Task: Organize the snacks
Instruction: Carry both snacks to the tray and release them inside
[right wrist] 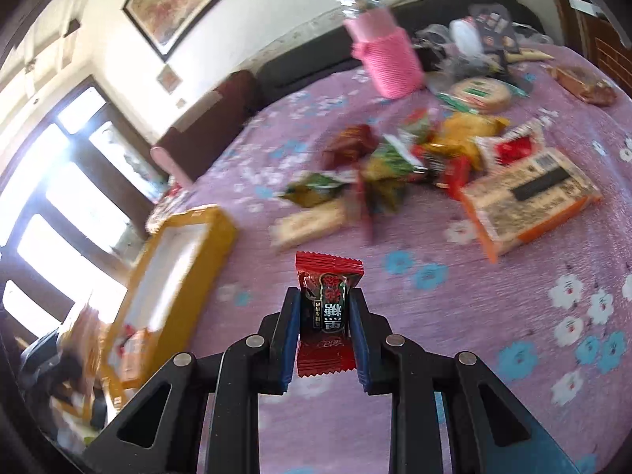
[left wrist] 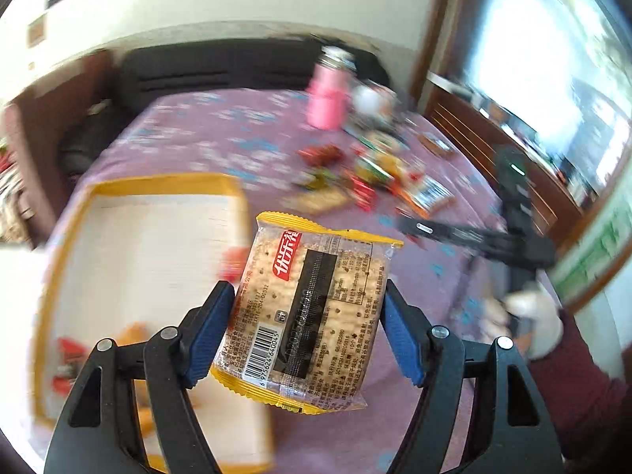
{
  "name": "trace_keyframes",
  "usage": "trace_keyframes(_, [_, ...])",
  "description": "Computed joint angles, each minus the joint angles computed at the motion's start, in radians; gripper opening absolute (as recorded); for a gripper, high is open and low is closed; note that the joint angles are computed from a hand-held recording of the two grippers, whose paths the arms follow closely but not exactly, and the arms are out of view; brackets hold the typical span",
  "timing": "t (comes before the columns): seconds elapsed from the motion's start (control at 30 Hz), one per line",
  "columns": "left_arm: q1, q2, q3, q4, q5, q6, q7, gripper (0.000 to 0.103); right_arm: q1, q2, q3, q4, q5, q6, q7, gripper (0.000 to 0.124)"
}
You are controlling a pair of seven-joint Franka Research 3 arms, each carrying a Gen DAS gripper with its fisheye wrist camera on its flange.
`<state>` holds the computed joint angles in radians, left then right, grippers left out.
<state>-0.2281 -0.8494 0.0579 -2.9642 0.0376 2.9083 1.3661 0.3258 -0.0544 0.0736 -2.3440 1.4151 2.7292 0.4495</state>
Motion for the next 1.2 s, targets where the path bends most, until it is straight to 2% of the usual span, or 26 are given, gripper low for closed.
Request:
trace_keyframes(0.07, [0.103,-0.053,-0.013,-0.012,0.028,-0.037,-0.011,0.073,0.015,-0.042,0.013,-0.011,-0.028,-0.029,0.033,0.025])
trace_keyframes(0.1, [0.137,-0.066,0.004,-0.014,0.034,-0.05,-0.008,0.073,0.025,-0.056,0.018,-0.013,-0.046,-0.034,0.048,0.025])
trace_keyframes(0.23, [0.203,-0.054,0.094,-0.008,0.016,-0.058,0.031,0.073,0.092,-0.097,0.055,0.001,-0.131,-0.035,0.11,0.024])
trace_keyframes(0.33, [0.269,-0.017,0.094,-0.015,0.014,-0.028,0.038,0.073,0.143,-0.084,0.077,0.028,-0.188,-0.028,0.16,0.024])
trace_keyframes(0.43, [0.3,0.027,0.107,-0.012,0.008,-0.009,0.052,0.073,0.188,-0.039,0.108,0.065,-0.275,0.006,0.234,0.024])
trace_keyframes(0.6, [0.339,0.11,0.093,-0.008,0.005,0.044,0.048,0.073,0.241,0.075,0.146,0.131,-0.416,0.049,0.365,0.024])
trace_keyframes(0.8, [0.4,0.197,0.054,0.015,0.023,0.055,0.008,0.074,0.266,0.189,0.165,0.183,-0.621,0.087,0.542,0.024])
trace_keyframes(0.93, [0.414,0.241,0.043,0.025,0.037,0.079,-0.009,0.074,0.276,0.237,0.166,0.215,-0.762,0.098,0.656,0.024])
trace_keyframes(1.0, [0.424,0.245,0.027,0.029,0.049,0.075,-0.024,0.074,0.272,0.252,0.173,0.227,-0.796,0.095,0.687,0.025])
trace_keyframes(1.1, [0.407,0.245,0.044,0.031,0.05,0.072,-0.025,0.074,0.256,0.258,0.189,0.23,-0.796,0.096,0.693,0.027])
trace_keyframes(1.2, [0.429,0.239,0.02,0.031,0.063,0.065,-0.049,0.074,0.244,0.25,0.201,0.224,-0.777,0.098,0.685,0.03])
